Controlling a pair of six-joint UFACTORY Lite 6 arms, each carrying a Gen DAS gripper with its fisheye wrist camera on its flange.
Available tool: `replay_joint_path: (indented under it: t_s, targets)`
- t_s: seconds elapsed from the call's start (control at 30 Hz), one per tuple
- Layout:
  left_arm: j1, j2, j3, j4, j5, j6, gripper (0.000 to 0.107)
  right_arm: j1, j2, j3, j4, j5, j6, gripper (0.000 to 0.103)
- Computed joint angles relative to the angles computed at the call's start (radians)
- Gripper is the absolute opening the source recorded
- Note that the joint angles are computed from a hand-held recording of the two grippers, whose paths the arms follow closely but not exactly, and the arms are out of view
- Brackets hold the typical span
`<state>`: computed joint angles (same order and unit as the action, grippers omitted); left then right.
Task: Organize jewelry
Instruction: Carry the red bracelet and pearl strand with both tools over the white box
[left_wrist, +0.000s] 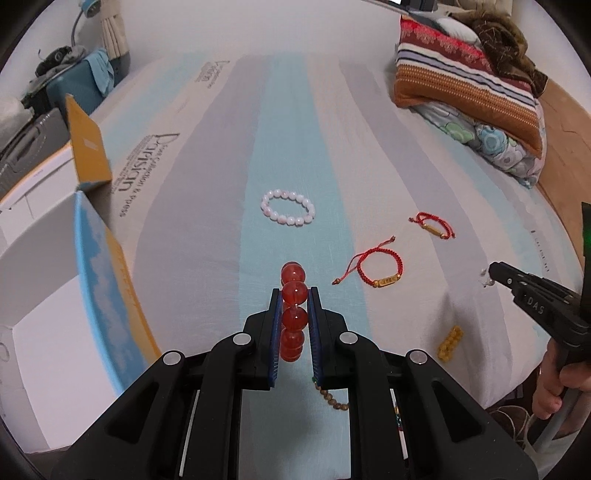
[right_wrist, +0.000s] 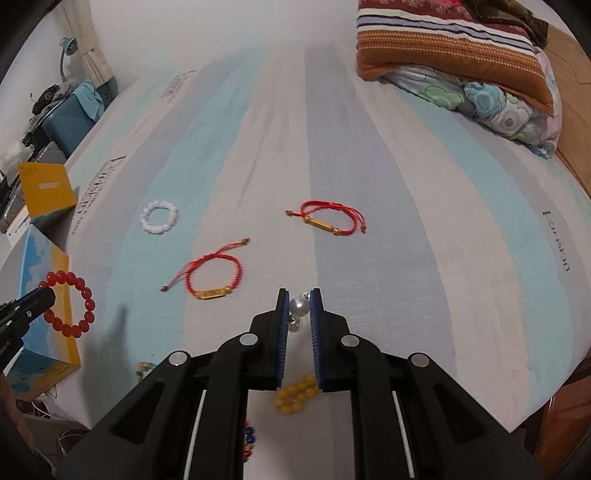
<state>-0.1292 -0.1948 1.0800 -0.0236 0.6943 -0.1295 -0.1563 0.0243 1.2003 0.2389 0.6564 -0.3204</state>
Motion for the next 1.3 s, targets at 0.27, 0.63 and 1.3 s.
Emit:
replay_joint_path:
  t_s: [0.27, 0.63, 1.3]
  targets:
    - [0.125, -0.119, 0.027, -0.065, 0.102, 0.121, 0.013, 0.154, -0.074, 0.044, -0.095, 0.058, 0.169, 0.011]
    - [0.479, -0.204, 0.097, -0.266, 0.257, 0.447, 0.013, 0.492, -0.057, 0.209, -0.296, 0.149, 0.502, 0.011]
    - [1.279, -0.001, 0.262, -0.553, 0.472, 1.052, 0.013, 1.053, 0.369, 0.773, -0.515, 0.327, 0.852, 0.011]
